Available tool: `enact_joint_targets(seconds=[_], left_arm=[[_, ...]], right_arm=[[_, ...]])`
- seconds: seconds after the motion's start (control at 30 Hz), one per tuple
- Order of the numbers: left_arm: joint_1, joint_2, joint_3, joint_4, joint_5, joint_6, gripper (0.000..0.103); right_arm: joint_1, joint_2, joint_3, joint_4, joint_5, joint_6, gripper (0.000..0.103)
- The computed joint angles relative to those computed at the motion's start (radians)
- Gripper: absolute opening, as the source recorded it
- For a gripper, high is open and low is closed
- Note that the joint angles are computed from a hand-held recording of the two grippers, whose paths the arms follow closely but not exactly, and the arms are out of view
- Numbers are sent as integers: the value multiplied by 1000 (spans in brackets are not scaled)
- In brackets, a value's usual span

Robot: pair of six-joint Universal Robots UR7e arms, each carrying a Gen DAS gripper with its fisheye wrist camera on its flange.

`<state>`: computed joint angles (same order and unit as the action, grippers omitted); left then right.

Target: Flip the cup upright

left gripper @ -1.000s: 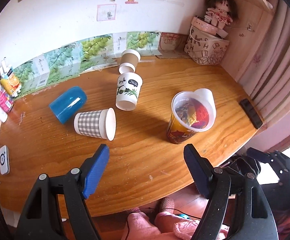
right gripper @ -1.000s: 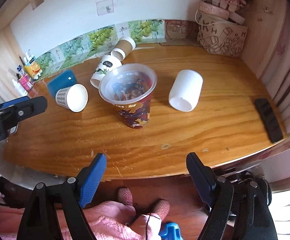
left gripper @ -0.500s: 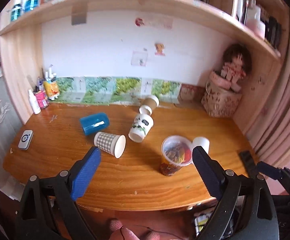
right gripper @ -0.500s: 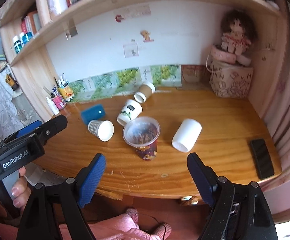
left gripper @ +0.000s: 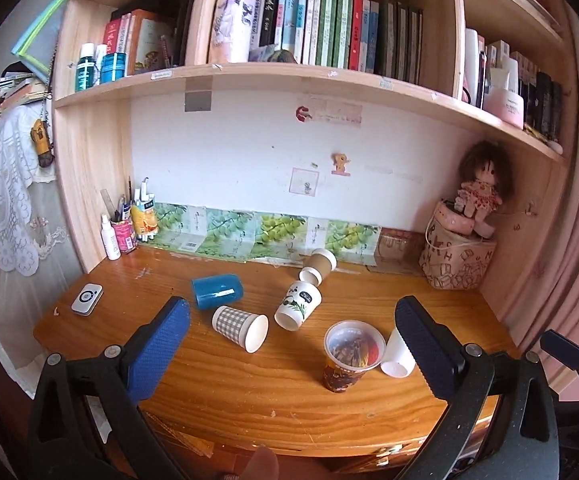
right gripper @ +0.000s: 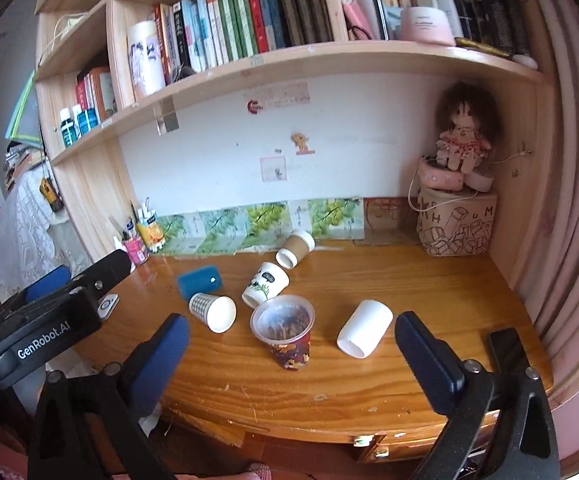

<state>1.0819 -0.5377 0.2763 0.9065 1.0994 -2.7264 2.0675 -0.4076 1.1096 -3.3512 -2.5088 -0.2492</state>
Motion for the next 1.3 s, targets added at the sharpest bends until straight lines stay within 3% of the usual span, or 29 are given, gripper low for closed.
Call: enact_joint_targets(seconds=[0.13, 0.23, 0.33, 0.47, 0.93, 1.3], left_arm=[[-8, -91, 179, -143, -3, 12, 103], [-12, -154, 300, -253, -5, 33, 103], [-15, -177, 342, -304, -6, 48, 103], [-18, -200, 382, -353, 9, 67, 103], [-18, -222, 417, -378, 20, 85, 103], [-19, -182, 345, -325, 18, 86, 103]], right_arm=[[0, 3, 2, -57, -18, -25, 103], [7, 39, -32, -192, -50, -119, 103], [13, 71, -84, -277, -79, -205, 103], [12, 67, -83, -260, -67, -199, 103], [16, 67, -78, -246, -59, -186, 103], [13, 64, -78, -219, -50, -158, 103]])
